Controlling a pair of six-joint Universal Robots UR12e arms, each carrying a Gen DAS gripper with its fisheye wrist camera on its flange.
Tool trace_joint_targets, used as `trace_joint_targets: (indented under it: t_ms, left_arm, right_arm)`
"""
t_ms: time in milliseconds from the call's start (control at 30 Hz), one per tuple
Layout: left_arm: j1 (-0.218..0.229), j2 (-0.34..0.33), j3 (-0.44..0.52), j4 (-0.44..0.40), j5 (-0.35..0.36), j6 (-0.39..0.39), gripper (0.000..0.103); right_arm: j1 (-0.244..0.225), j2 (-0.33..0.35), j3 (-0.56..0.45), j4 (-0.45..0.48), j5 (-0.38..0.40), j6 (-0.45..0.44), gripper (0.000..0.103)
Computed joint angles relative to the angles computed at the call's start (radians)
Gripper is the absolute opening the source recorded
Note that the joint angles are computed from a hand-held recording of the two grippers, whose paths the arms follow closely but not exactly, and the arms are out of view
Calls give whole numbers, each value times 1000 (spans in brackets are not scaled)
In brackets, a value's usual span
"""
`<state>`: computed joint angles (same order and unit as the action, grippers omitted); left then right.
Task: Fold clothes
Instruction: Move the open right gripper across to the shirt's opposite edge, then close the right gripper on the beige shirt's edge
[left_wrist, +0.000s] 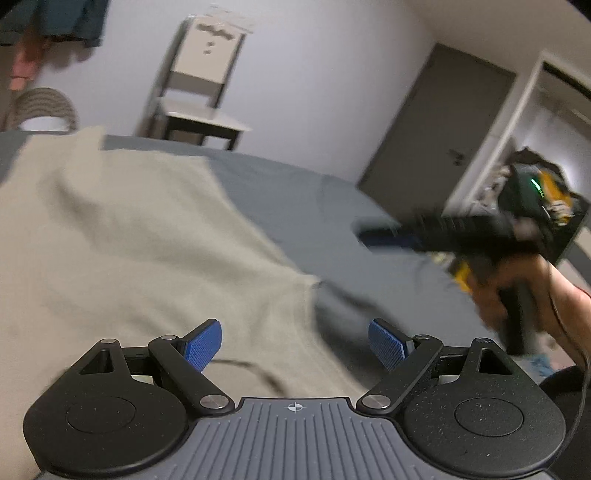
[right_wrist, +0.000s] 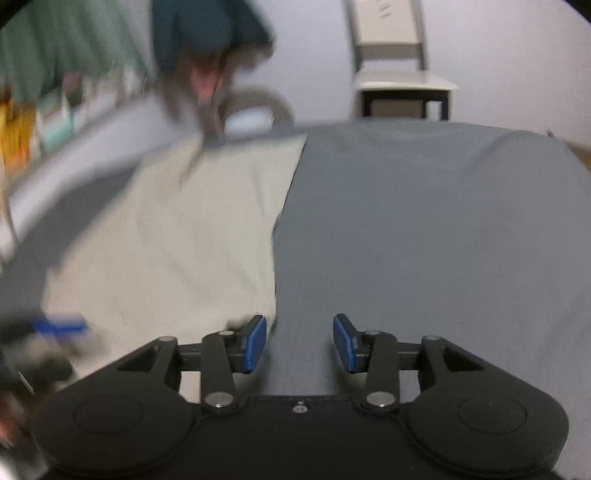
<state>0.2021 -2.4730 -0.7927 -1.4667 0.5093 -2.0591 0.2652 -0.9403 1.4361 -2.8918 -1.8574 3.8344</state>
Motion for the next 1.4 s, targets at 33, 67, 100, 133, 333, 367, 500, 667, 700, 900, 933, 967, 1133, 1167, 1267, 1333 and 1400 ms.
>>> trace_joint_targets:
  t_ms: [33, 67, 100, 133, 333, 367, 500, 667, 700, 900, 933, 967, 1133, 1167, 1267, 1333, 1400]
  left_arm:
    - [-1, 2, 0, -40, -19, 34, 87]
    - [-2, 4, 0, -89, -43, 82, 87]
    - [-3, -2, 17, -158, -47, 140, 87]
    - [-4, -9, 38, -229, -48, 198, 87]
    - [-9, -105, 238, -600, -26, 339, 87]
    - [-10, -120, 266, -642, -23, 344, 87]
    - [-11, -145, 312, -725, -24, 375, 87]
    - [-13, -152, 307, -679, -31, 284, 87]
    - [-13, -160, 319, -687, -32, 269, 87]
    - [-19, -177, 325, -652, -35, 160, 87]
    - [-20, -177, 322, -646, -34, 149, 87]
    - [-21, -175, 318, -641, -33, 148, 87]
    - [-23, -135, 238, -557, -31, 143, 87]
    - [-24, -126, 221, -538, -30, 145, 87]
    - [-26, -106, 181, -492, -24, 152, 87]
    - [-27, -99, 168, -477, -16, 155, 87]
    - [-28, -94, 157, -460, -8, 147, 87]
  right_arm:
    - [-12, 0, 13, -82, 22, 18, 39]
    - [-26, 4, 9, -123, 51, 26, 39]
    - [-40, 9, 1, -151, 80, 35, 39]
    - [-56, 21, -15, -174, 113, 38, 39]
    - [-139, 161, -224, -123, 251, 77, 29]
    - [-145, 188, -265, -86, 248, 76, 29]
    - [-151, 282, -407, 46, 188, 80, 23]
    - [-155, 353, -481, 22, 134, 168, 18]
    - [-157, 364, -491, 6, 134, 186, 18]
    - [-164, 405, -553, 28, 144, 207, 18]
    - [-164, 411, -565, 32, 145, 202, 17]
    - [-164, 417, -576, 36, 146, 197, 17]
    - [-145, 443, -678, 192, 61, 42, 3]
    - [-134, 451, -706, 222, 1, -31, 3]
    - [-101, 492, -810, 292, -182, -284, 3]
    - [-94, 520, -876, 359, -228, -369, 3]
    - [-89, 552, -941, 437, -271, -393, 3]
